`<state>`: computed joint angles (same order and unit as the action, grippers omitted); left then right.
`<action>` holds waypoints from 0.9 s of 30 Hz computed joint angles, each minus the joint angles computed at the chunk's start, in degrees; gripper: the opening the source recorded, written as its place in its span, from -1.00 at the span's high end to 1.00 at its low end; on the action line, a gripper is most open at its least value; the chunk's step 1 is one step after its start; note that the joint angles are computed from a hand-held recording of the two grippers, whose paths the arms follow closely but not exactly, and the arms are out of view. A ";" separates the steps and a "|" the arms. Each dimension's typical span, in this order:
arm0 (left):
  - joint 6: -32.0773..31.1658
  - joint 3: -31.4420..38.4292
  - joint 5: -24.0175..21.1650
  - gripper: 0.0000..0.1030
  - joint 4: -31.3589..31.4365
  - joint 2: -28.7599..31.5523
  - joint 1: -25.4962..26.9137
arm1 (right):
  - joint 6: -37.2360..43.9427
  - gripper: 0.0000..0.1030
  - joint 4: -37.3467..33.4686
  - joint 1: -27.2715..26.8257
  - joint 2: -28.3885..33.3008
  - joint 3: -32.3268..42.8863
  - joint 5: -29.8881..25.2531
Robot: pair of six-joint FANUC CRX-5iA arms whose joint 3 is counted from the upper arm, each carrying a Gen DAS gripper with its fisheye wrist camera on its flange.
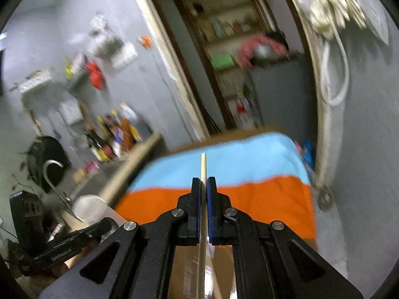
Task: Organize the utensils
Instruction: 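Lower the right tool onto the utensils and grasp a wooden chopstick, then carry the chopstick to the white caddy and release it inside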
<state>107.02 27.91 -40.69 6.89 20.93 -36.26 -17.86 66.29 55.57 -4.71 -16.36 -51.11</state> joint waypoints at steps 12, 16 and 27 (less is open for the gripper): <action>2.50 -2.79 2.07 0.95 -10.11 -9.66 10.50 | -21.14 0.92 32.31 -4.74 19.24 17.34 8.12; 7.49 0.03 1.29 0.95 -19.92 -9.02 12.04 | -26.49 0.92 39.30 -6.07 27.18 26.58 6.37; 9.12 1.08 0.97 0.95 -27.88 -4.78 13.08 | -24.04 0.92 38.13 -5.57 37.58 35.27 1.91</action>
<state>116.14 28.99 -39.72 -20.99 16.15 -23.19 -41.91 104.42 50.00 32.87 18.91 -49.20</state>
